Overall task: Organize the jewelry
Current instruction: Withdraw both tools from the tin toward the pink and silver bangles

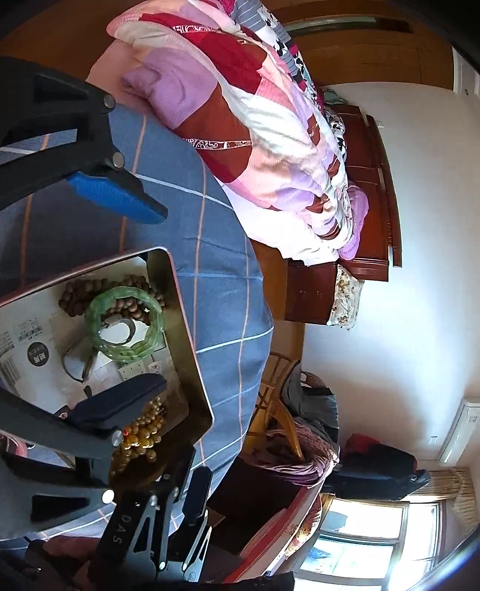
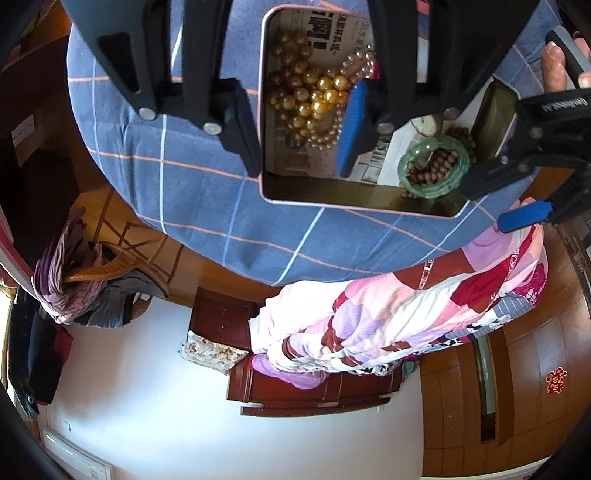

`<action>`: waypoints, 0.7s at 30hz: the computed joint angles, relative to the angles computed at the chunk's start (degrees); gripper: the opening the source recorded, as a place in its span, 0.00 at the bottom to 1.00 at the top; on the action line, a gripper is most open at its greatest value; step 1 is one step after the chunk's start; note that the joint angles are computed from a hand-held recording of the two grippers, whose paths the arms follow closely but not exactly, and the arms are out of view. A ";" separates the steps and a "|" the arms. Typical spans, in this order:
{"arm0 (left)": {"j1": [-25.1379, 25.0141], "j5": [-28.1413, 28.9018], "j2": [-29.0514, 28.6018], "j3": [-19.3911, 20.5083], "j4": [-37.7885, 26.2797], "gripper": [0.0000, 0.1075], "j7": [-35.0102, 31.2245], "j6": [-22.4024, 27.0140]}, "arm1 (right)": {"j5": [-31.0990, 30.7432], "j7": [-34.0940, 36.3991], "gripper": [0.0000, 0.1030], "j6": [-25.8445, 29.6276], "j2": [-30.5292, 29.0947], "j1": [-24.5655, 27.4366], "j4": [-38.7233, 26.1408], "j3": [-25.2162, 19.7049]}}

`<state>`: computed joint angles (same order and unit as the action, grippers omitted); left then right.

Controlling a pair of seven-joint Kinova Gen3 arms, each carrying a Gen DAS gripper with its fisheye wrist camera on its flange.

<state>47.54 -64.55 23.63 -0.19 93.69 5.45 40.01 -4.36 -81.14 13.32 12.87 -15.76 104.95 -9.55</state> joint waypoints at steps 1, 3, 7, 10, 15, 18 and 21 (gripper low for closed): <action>-0.02 0.08 -0.04 0.02 0.08 0.77 -0.06 0.10 | 0.34 -0.48 0.55 -0.17 -0.21 -0.48 0.32 0.54; -0.16 0.49 0.01 0.12 0.34 0.77 0.04 0.12 | 0.31 -0.60 0.56 -0.86 -0.64 -0.34 1.17 0.42; -0.50 2.40 0.41 0.40 0.14 0.77 -1.00 0.45 | 1.38 -1.57 0.56 -0.68 -0.87 -1.32 1.82 1.29; 0.14 2.72 0.56 0.13 0.17 0.77 -0.90 1.24 | 1.74 -2.18 0.56 -0.69 -1.12 -1.38 2.33 1.45; 1.27 2.42 0.09 0.14 0.71 0.77 0.46 3.24 | 1.28 -2.32 0.56 -0.89 -2.35 -0.77 3.78 0.95; 1.68 1.17 -1.07 0.42 2.26 0.77 2.78 3.21 | 0.99 -2.07 0.56 -1.25 -3.38 -0.62 5.08 0.53; 2.37 -0.17 -1.73 1.36 3.06 0.77 4.21 4.94 | 0.56 -1.84 0.56 -1.70 -4.52 -0.57 6.50 0.16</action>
